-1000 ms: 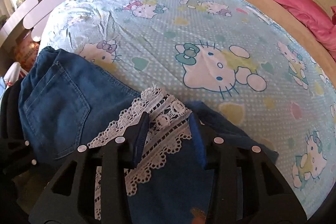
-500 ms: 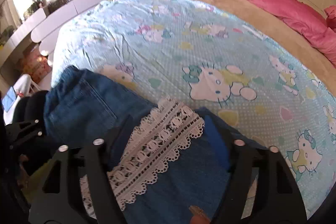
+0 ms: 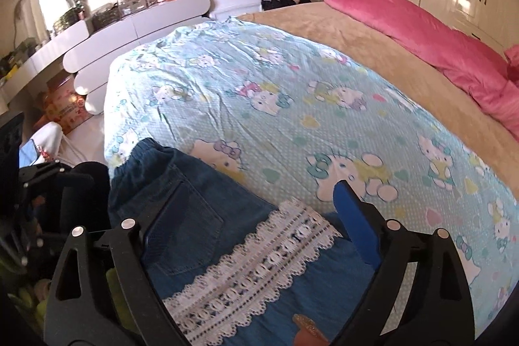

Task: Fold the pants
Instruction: 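Grasp the stacked leg hems with the right tool, then lift the leg hems with the right tool and fold them toward the waistband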

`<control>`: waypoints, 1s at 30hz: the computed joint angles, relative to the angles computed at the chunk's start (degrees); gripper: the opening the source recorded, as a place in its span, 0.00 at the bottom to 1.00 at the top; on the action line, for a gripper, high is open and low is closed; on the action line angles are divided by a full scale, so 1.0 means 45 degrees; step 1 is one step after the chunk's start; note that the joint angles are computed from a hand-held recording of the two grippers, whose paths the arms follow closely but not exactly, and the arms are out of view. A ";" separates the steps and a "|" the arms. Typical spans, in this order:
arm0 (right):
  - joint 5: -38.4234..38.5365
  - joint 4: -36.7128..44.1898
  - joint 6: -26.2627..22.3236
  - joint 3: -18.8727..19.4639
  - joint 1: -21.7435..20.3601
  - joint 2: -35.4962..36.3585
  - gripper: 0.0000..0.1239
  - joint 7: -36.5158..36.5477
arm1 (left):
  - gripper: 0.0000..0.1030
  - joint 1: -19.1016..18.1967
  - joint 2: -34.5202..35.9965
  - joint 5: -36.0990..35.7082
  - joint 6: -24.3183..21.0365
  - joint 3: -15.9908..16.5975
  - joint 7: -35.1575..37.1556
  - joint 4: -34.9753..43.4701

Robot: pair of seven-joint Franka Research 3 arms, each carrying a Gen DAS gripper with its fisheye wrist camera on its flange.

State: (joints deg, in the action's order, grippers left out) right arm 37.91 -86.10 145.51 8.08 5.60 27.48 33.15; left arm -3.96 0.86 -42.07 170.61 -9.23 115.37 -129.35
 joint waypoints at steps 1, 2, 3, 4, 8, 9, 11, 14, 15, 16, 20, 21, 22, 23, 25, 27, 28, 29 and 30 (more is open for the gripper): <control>-0.0023 0.0003 -0.0013 0.0043 0.0042 -0.0013 0.68 -0.0051 | 0.96 0.0054 -0.0105 -0.0044 0.0074 0.0053 -0.0091 -0.0147; -0.0073 0.0003 -0.0032 0.0058 0.0098 -0.0024 0.68 -0.0065 | 0.96 0.0116 -0.0215 -0.0191 0.0104 0.0145 -0.0151 -0.0284; -0.0144 0.0012 -0.0043 0.0056 0.0170 -0.0033 0.68 -0.0042 | 0.96 0.0145 -0.0259 -0.0348 0.0105 0.0233 -0.0129 -0.0338; -0.0193 0.0026 -0.0055 0.0079 0.0236 -0.0033 0.68 -0.0056 | 0.96 0.0167 -0.0311 -0.0421 0.0125 0.0309 -0.0215 -0.0403; -0.0354 0.0143 -0.0283 0.0151 0.0456 0.0013 0.68 -0.0096 | 0.96 0.0157 -0.0546 -0.1527 0.0085 0.0606 0.0432 -0.0587; -0.0411 0.0195 -0.0381 0.0167 0.0507 0.0039 0.68 -0.0122 | 0.96 0.0124 -0.0593 -0.1811 0.0080 0.0660 0.0666 -0.0609; -0.0595 0.0286 -0.0468 0.0156 0.0664 0.0101 0.69 -0.0137 | 0.96 0.0081 -0.0534 -0.2153 0.0090 0.0725 0.0924 -0.0523; -0.0933 0.0687 -0.0869 0.0144 0.0873 0.0365 0.69 -0.0038 | 0.96 0.0084 -0.0452 -0.2735 -0.0172 0.0773 0.1413 -0.0415; -0.1018 0.0839 -0.1024 0.0145 0.0915 0.0462 0.69 -0.0006 | 0.96 0.0090 -0.0399 -0.2938 -0.0273 0.0745 0.1610 -0.0368; -0.1165 0.1176 -0.1378 0.0150 0.0982 0.0669 0.69 0.0076 | 0.96 0.0097 -0.0289 -0.3175 -0.0475 0.0705 0.1905 -0.0240; -0.1730 0.2454 -0.2684 0.0127 0.1211 0.1448 0.70 0.0364 | 0.96 0.0181 0.0092 -0.3878 -0.0894 0.0448 0.2718 0.0104; -0.1952 0.2946 -0.3147 0.0124 0.1303 0.1762 0.70 0.0399 | 0.96 0.0231 0.0236 -0.4040 -0.0988 0.0366 0.2870 0.0234; -0.2116 0.3220 -0.3371 0.0108 0.1386 0.1950 0.70 0.0411 | 0.96 0.0290 0.0404 -0.4068 -0.1192 0.0288 0.2889 0.0386; -0.2351 0.3601 -0.3713 0.0078 0.1501 0.2201 0.70 0.0451 | 0.95 0.0370 0.0575 -0.4143 -0.1452 0.0207 0.2921 0.0542; -0.2833 0.4503 -0.4372 -0.0007 0.1768 0.2810 0.70 0.0633 | 0.95 0.0528 0.0888 -0.4238 -0.1843 0.0041 0.2995 0.0808; -0.3266 0.5627 -0.5187 -0.0063 0.1978 0.3534 0.70 0.0819 | 0.95 0.0591 0.1302 -0.3434 -0.1894 -0.0061 0.2294 0.1027; -0.3471 0.6201 -0.5533 -0.0078 0.2102 0.3922 0.70 0.0869 | 0.95 0.0661 0.1429 -0.3281 -0.1801 -0.0168 0.2166 0.1089; -0.3661 0.6886 -0.6010 -0.0076 0.2206 0.4352 0.70 0.0904 | 0.94 0.0743 0.1497 -0.3233 -0.1668 -0.0296 0.2200 0.1122; -0.3768 0.7281 -0.6266 -0.0066 0.2273 0.4609 0.70 0.0901 | 0.94 0.0857 0.1580 -0.3358 -0.1655 -0.0431 0.2327 0.1205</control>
State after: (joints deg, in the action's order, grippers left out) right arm 20.95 -53.34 117.32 7.78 15.83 48.22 37.21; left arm -0.11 7.97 -57.18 163.17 -11.17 125.84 -123.93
